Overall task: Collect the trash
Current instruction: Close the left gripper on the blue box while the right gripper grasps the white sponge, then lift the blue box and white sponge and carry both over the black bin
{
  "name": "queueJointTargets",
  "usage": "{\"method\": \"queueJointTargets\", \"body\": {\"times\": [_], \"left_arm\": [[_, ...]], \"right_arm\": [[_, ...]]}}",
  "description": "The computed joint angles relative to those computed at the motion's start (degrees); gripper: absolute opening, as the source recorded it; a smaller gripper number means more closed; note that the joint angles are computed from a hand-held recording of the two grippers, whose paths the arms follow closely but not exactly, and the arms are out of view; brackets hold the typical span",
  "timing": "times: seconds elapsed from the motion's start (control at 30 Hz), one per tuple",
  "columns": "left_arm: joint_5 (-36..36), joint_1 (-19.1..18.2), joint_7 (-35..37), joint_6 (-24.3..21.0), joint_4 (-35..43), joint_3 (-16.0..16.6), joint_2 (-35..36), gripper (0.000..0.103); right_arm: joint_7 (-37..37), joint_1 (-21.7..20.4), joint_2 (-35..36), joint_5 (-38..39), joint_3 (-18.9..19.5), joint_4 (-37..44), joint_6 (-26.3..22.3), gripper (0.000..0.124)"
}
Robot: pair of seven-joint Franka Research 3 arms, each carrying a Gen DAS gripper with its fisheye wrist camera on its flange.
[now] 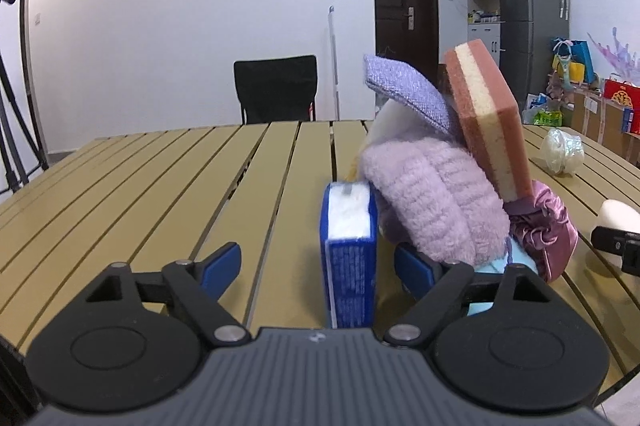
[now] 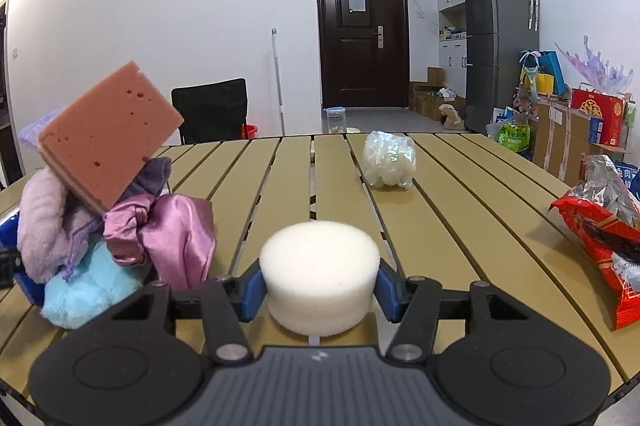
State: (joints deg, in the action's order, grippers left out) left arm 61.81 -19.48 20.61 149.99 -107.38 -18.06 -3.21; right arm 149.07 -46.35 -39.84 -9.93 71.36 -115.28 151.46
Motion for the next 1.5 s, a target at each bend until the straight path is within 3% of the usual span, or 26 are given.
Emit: {"method": "queueJointTargets", "body": {"times": [0.1, 0.2, 0.27, 0.3, 0.87, 1.5], "left_arm": [[0.04, 0.3, 1.09, 1.98, 0.05, 0.4, 0.44, 0.076], [-2.14, 0.37, 3.02, 3.67, 0.31, 0.84, 1.36, 0.059], [-4.23, 0.34, 4.89, 4.59, 0.48, 1.14, 1.96, 0.033], [-6.29, 0.4, 6.31, 5.93, 0.28, 1.43, 2.16, 0.026], [-3.39, 0.77, 1.66, 6.05, -1.55, 0.94, -0.35, 0.024], [-1.25, 5.89, -7.21, 8.49, -10.36, -3.41, -12.68, 0.024]], "right_arm": [[-0.23, 0.41, 0.09, -0.22, -0.14, -0.15, 0.13, 0.055], [-0.32, 0.48, 0.29, -0.36, -0.03, -0.11, 0.08, 0.055], [-0.27, 0.55, 0.32, -0.38, -0.01, -0.11, 0.09, 0.055], [-0.32, 0.52, 0.44, -0.41, 0.03, -0.09, 0.17, 0.055], [-0.21, 3.46, -0.04, -1.55, -1.79, -0.81, 1.08, 0.055], [0.79, 13.6, -3.96, -5.66, -7.7, -2.11, -2.39, 0.055]]}}
